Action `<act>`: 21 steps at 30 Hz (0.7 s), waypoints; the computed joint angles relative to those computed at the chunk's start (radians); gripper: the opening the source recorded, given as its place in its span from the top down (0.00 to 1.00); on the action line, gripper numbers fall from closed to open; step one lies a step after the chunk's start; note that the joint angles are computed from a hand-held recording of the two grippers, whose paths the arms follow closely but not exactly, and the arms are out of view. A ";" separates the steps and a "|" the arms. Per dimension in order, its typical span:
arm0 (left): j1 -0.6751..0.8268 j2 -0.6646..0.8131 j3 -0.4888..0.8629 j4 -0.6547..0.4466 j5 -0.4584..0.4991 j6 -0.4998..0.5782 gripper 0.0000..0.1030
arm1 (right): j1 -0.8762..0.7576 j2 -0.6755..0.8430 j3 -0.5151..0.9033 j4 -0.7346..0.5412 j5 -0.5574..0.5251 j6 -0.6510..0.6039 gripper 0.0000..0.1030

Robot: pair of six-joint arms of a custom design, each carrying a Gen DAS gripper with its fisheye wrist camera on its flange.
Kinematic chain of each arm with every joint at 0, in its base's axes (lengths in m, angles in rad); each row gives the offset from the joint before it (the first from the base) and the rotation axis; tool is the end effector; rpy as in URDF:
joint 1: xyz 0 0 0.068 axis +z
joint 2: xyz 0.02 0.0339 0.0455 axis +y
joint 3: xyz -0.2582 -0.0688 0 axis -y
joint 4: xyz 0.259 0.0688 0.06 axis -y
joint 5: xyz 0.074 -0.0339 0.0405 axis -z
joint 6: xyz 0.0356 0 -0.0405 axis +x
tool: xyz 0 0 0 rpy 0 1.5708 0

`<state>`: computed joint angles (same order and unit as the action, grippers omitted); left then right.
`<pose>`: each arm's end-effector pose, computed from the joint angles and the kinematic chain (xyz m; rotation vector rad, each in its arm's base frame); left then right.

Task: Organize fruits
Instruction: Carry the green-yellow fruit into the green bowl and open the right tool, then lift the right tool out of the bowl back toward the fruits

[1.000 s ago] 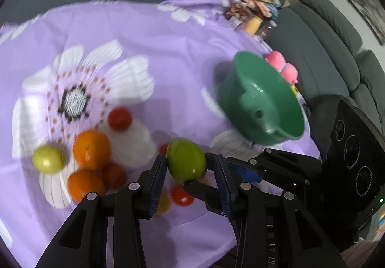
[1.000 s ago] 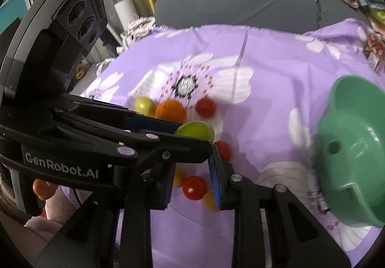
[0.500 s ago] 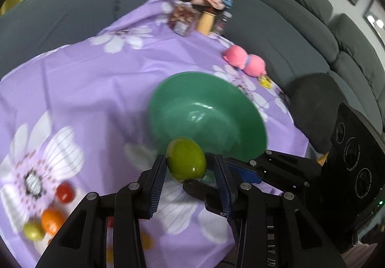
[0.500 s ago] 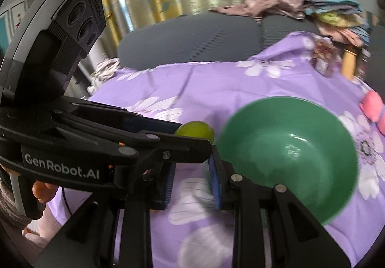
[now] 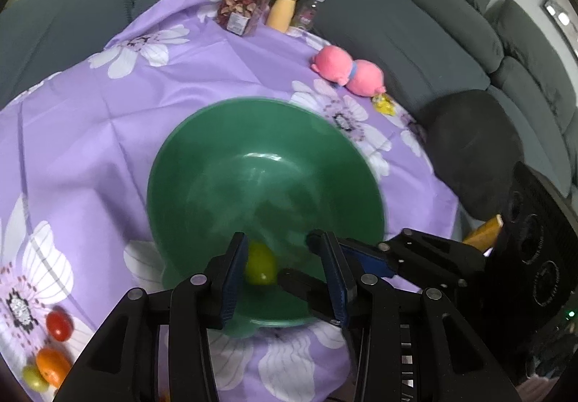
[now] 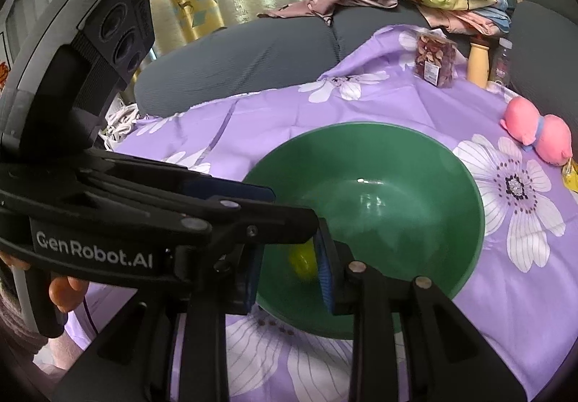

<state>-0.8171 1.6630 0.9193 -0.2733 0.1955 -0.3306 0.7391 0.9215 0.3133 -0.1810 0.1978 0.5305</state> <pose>0.2224 -0.2470 0.1468 0.7257 2.6109 -0.6410 0.1432 0.1211 0.1431 -0.1506 2.3698 0.3901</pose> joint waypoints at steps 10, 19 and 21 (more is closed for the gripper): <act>0.065 -0.194 -0.133 -0.044 -0.095 -0.027 0.31 | 0.113 -0.057 0.011 -0.111 0.135 0.106 0.50; 0.173 -0.486 -0.356 -0.111 -0.144 -0.049 0.04 | 0.334 -0.019 0.081 -0.197 0.282 0.212 0.34; 0.204 -0.550 -0.398 -0.133 -0.135 -0.049 0.04 | 0.365 0.010 0.099 -0.194 0.290 0.224 0.31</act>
